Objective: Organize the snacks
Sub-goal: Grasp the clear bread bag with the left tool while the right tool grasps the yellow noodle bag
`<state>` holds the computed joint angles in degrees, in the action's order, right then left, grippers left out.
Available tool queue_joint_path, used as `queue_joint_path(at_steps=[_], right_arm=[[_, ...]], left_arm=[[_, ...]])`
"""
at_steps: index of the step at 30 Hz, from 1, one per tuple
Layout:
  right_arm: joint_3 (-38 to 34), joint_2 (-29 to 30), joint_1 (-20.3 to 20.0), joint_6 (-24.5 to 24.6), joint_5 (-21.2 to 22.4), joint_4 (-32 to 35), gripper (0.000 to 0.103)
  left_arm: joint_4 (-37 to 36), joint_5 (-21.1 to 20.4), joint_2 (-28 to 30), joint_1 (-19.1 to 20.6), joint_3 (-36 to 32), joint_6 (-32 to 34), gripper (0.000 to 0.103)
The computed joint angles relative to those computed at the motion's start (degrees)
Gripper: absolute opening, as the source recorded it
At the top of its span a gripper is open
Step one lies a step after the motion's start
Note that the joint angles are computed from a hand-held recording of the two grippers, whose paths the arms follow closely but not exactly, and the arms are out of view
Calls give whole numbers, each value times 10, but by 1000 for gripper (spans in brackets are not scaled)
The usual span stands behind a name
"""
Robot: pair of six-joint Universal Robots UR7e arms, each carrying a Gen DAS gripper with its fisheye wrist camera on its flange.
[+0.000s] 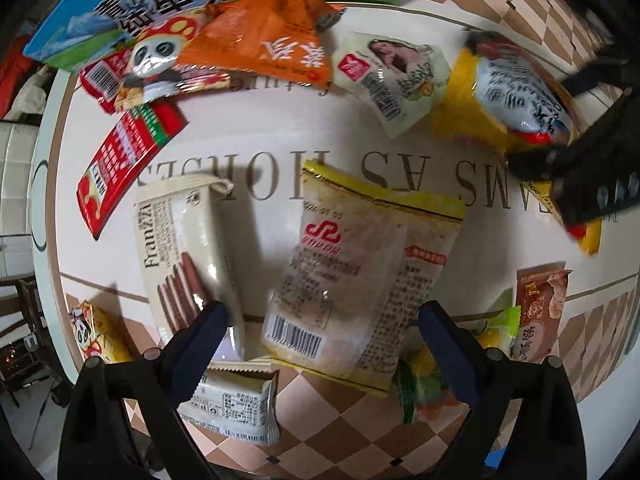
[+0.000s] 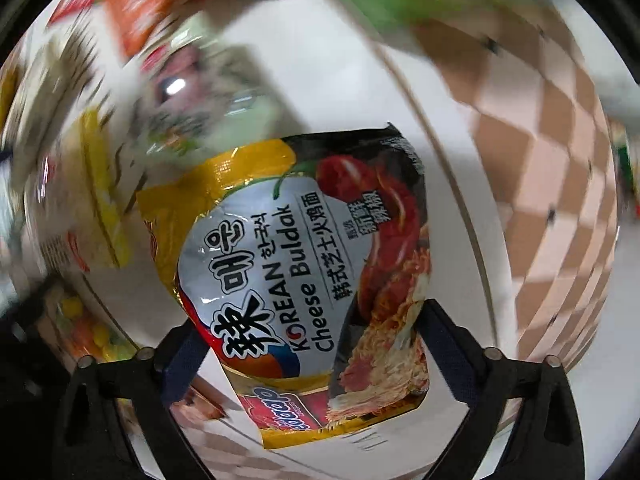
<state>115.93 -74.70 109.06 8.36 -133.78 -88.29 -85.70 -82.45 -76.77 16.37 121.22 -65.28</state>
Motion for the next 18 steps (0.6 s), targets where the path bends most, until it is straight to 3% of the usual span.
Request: queue_joint_path(at_steps=[3, 9, 13, 18], right_arm=[[-9, -30, -50, 131, 43, 28, 93], [39, -149, -145, 239, 113, -18, 93], [57, -196, -196, 248, 137, -39, 94], [74, -228, -194, 223, 112, -62, 98]], left_arm=[[-7, 5, 16, -2, -1, 8, 98], [-25, 15, 37, 4, 3, 25, 98], [-46, 10, 54, 3, 8, 30, 98], [-86, 11, 92, 3, 15, 47, 98]])
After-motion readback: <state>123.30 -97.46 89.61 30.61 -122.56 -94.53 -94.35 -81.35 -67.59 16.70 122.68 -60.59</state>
